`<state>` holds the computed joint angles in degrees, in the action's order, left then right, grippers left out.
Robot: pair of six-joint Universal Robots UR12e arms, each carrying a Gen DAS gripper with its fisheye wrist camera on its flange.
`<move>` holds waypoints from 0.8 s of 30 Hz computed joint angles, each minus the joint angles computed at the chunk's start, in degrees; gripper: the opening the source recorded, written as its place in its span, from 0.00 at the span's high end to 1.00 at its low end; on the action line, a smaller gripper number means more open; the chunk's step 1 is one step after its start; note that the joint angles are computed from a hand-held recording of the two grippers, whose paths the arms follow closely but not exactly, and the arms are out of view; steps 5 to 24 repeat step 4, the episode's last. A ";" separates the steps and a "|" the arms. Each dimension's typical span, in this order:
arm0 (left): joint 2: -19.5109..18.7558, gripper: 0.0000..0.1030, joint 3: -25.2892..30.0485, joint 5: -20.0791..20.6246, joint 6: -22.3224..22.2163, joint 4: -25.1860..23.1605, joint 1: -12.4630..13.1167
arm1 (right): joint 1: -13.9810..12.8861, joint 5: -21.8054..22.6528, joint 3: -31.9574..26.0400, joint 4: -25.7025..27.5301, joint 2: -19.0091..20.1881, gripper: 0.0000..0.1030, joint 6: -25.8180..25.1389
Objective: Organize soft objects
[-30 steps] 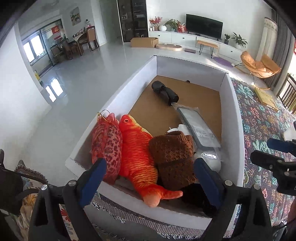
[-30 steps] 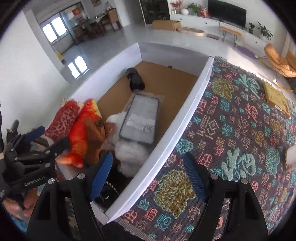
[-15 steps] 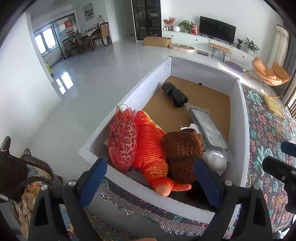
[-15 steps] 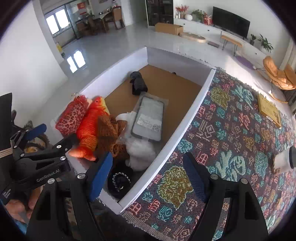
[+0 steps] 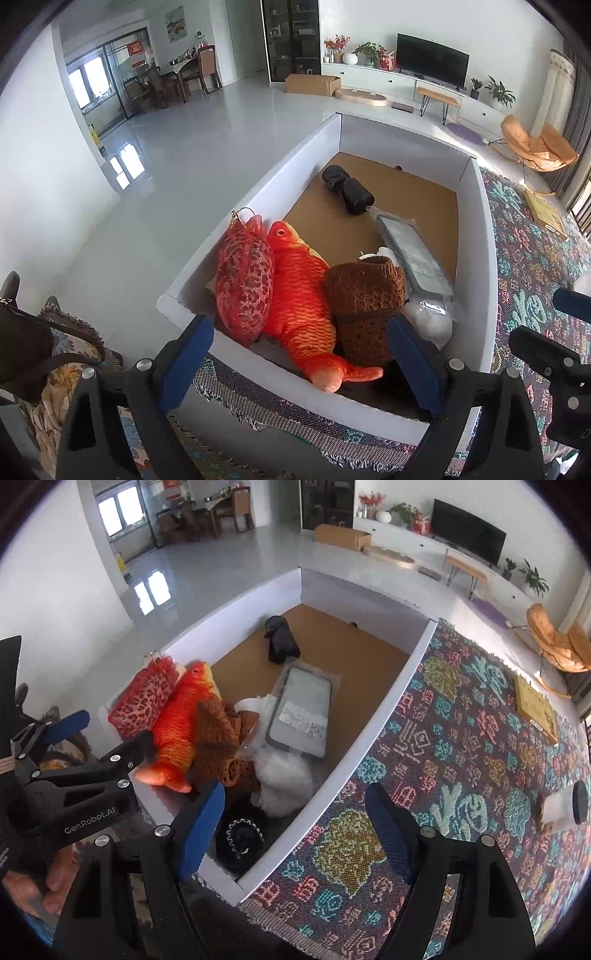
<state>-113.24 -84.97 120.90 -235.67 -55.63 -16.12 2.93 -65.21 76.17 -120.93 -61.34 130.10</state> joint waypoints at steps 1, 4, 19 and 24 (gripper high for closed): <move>0.08 0.08 -0.31 -0.22 0.15 0.96 -0.04 | -0.15 0.31 0.08 -0.06 -0.02 0.21 0.09; 0.01 0.06 -0.63 -1.12 1.28 3.25 -0.19 | -0.89 1.83 0.59 -0.68 -0.25 0.21 0.52; 0.01 0.06 -0.63 -1.12 1.28 3.25 -0.19 | -0.89 1.83 0.59 -0.68 -0.25 0.21 0.52; 0.01 0.06 -0.63 -1.12 1.28 3.25 -0.19 | -0.89 1.83 0.59 -0.68 -0.25 0.21 0.52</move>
